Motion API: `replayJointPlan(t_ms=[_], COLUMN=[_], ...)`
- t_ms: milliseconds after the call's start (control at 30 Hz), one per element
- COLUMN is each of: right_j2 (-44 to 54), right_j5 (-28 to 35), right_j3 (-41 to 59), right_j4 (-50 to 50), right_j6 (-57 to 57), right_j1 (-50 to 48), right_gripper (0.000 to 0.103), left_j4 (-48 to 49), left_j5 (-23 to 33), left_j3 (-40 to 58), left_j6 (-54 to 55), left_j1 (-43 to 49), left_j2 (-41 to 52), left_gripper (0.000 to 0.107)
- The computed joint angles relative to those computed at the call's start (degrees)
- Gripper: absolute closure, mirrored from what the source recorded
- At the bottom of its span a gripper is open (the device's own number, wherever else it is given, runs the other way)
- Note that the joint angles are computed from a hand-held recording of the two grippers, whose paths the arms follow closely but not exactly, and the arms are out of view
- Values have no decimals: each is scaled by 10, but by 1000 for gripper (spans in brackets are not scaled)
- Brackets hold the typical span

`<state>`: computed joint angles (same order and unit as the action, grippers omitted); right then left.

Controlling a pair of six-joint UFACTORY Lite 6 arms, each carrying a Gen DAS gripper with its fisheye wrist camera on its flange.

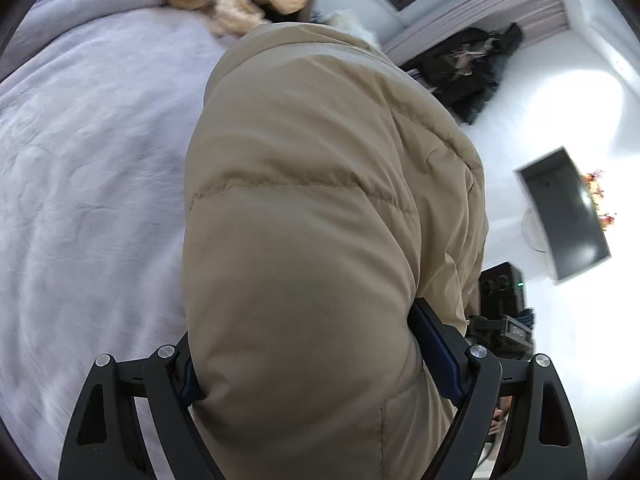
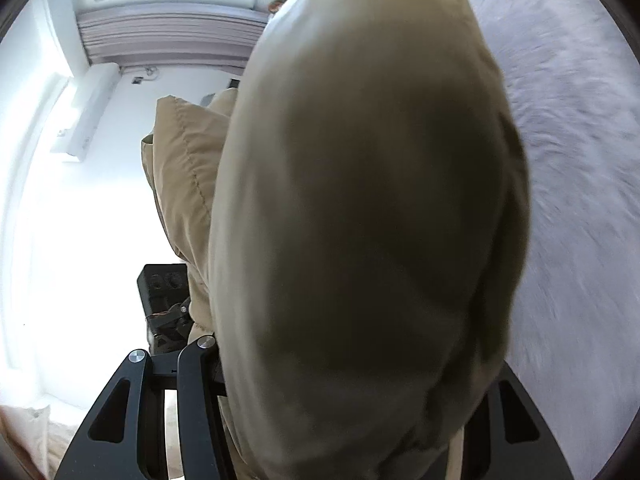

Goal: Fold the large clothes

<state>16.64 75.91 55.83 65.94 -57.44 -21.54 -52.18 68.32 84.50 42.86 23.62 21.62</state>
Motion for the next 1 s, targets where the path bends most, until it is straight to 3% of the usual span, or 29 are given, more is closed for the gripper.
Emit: replayJointPlan(t_ms=[133,267,533,633,733,767,900,1000], right_j2=[59,54,-140,-157,-262,-283,-303,-328], right_j5=[-100,-118,-151,-162,-139,-139,-99,-95], right_j3=[2,-7,-16,39,9,10,94,78], right_j4=[-4,-9,-182,-238,-287,-281,-281,-292], right_j6=[-4,19,205,253,245,260,341,360], right_j1=[49,44,41,49,6,5,58,109], right_gripper=[47,43,43,57,78,81,81,81], left_j4=[11,-1,14,12,16,18,31,39], left_j5=[-62,-79,-106,-119,-132,-137,-142,-149], left_j3=[-35,-50,-57,-61,-74,-82,-88,-97], left_j6=[43,73,52,31,26,27,4,-14], left_j1=[3,6,-15,-34,-44,-46,-59,-72], left_j2=[52,61,45,35,22,15,-6,-23], left_gripper=[17,14,12,12,12,12,12,12])
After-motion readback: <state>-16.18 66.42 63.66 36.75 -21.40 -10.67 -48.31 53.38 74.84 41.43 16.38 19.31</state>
